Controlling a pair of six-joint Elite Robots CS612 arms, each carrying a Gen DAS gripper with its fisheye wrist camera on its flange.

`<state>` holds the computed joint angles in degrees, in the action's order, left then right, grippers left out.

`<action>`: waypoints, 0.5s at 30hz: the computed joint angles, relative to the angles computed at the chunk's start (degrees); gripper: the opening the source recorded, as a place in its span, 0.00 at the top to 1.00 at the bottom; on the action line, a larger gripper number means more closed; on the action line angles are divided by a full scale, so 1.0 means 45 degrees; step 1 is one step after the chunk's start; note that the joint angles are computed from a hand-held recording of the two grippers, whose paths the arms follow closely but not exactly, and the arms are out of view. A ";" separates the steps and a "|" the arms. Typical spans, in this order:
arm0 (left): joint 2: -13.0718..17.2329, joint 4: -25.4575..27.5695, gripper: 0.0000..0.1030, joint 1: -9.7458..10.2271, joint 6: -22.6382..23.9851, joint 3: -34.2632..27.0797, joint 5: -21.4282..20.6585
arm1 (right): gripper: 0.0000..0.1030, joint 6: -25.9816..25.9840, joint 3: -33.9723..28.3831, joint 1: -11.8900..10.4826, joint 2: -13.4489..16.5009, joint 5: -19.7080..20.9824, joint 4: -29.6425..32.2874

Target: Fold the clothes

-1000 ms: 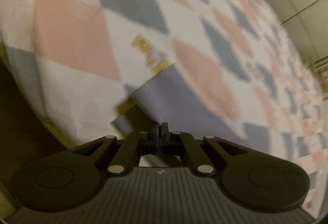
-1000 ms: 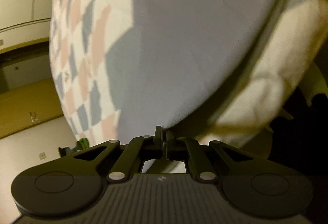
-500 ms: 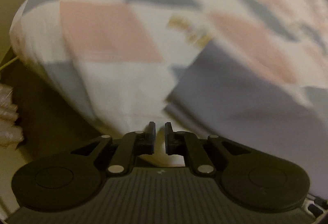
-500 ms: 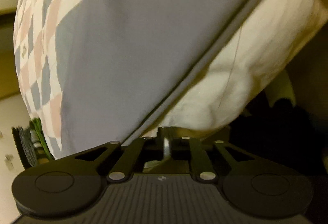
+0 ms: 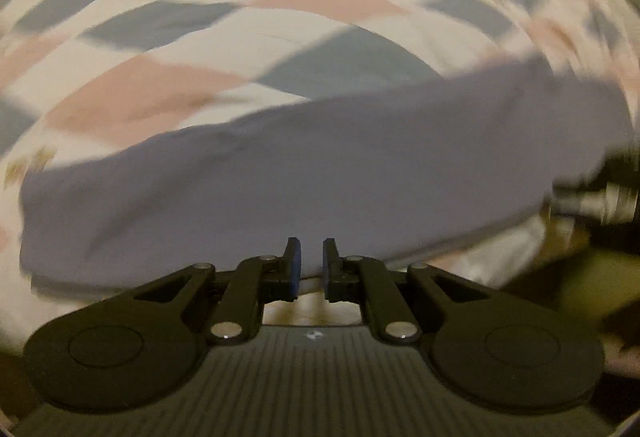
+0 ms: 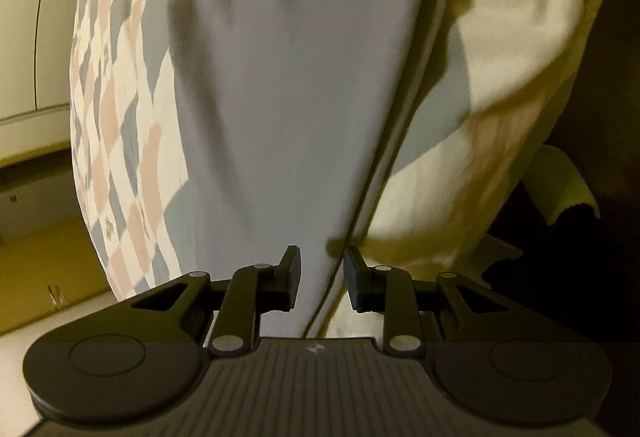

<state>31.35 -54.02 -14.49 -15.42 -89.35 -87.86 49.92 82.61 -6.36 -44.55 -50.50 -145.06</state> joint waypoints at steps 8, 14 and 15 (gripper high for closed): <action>-0.0258 0.1742 0.89 -0.0108 -0.1490 0.0674 0.0527 | 0.82 -0.1786 -0.0410 -0.0129 0.0027 -0.0896 0.2058; -0.0167 0.0796 0.76 -0.0059 -0.3880 -0.0140 0.1214 | 0.80 -0.5891 -0.0918 0.0024 -0.0341 -0.1800 0.2412; -0.0196 0.0920 0.76 -0.0046 -0.4297 0.0020 0.1494 | 0.78 -0.6778 -0.1097 0.0095 -0.0297 -0.1965 0.2233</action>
